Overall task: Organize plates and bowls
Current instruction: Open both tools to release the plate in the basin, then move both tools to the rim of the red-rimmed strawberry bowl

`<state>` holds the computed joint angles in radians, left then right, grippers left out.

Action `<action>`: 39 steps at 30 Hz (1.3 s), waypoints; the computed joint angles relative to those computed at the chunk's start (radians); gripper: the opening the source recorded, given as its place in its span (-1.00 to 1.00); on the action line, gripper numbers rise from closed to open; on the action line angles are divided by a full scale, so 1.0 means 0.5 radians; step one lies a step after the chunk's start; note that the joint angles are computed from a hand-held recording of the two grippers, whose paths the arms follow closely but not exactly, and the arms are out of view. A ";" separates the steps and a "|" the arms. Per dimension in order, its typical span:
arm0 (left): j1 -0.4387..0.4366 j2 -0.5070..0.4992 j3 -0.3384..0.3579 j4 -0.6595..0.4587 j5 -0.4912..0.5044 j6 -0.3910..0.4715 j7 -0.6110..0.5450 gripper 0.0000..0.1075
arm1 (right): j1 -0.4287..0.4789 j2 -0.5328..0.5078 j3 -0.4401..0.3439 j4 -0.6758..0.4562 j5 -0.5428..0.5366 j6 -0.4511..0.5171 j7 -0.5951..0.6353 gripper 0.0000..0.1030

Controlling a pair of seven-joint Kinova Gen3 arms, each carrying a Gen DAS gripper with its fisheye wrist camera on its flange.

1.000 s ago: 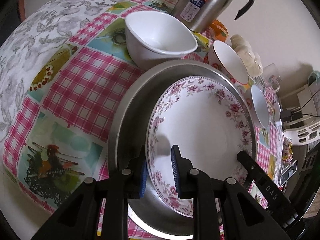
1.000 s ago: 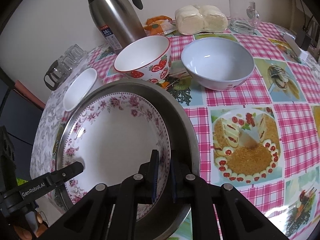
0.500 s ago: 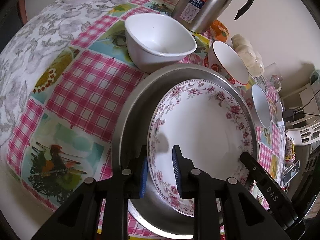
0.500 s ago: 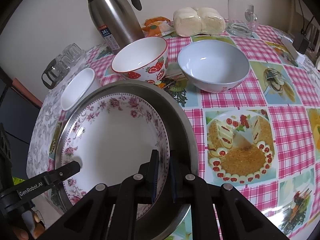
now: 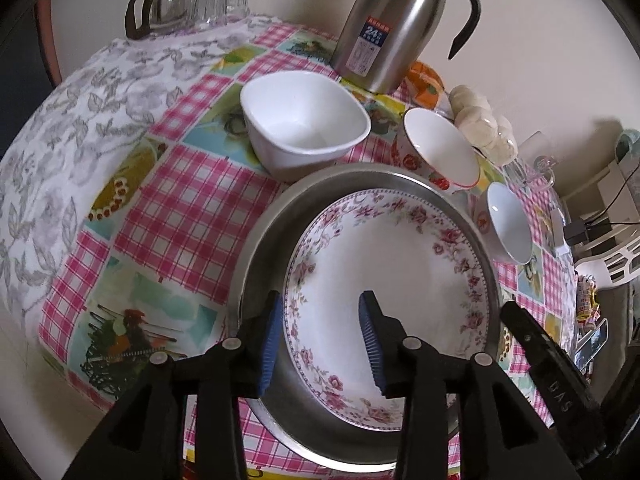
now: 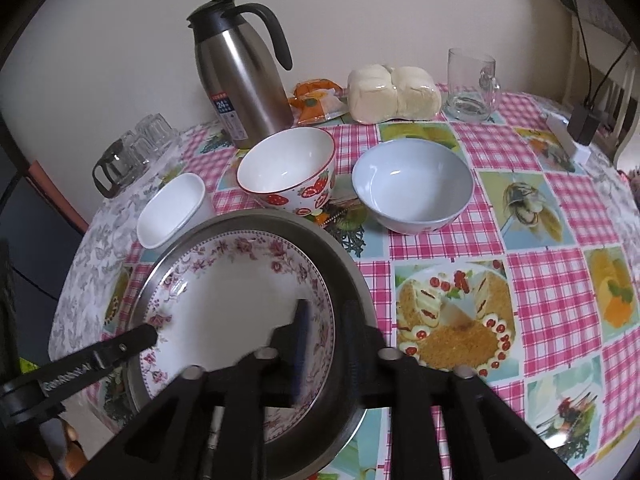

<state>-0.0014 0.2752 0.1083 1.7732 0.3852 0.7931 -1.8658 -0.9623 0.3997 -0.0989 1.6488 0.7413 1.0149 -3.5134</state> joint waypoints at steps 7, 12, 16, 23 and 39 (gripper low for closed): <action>0.056 -0.042 -0.016 0.009 -0.093 -0.045 0.077 0.02 | -0.030 0.034 0.008 -0.051 0.009 0.083 0.054 0.27; 0.092 -0.085 -0.034 0.039 -0.169 -0.141 0.168 0.48 | -0.045 0.020 0.010 -0.010 0.068 0.064 0.015 0.56; 0.118 -0.112 -0.037 0.066 -0.225 -0.240 0.230 0.60 | -0.059 -0.001 0.010 0.039 0.124 0.049 -0.060 0.71; 0.230 -0.148 -0.033 0.106 -0.417 -0.464 0.381 0.73 | -0.069 -0.019 -0.009 0.086 0.198 0.092 -0.165 1.00; 0.312 -0.090 0.031 0.055 -0.544 -0.893 0.540 0.86 | 0.014 -0.070 -0.025 -0.006 0.214 0.355 -0.173 1.00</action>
<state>0.1544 0.2302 0.1238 1.8009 0.1129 0.3464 -1.5959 -0.9552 0.3649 -0.1113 1.6460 0.8482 1.1925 -3.5998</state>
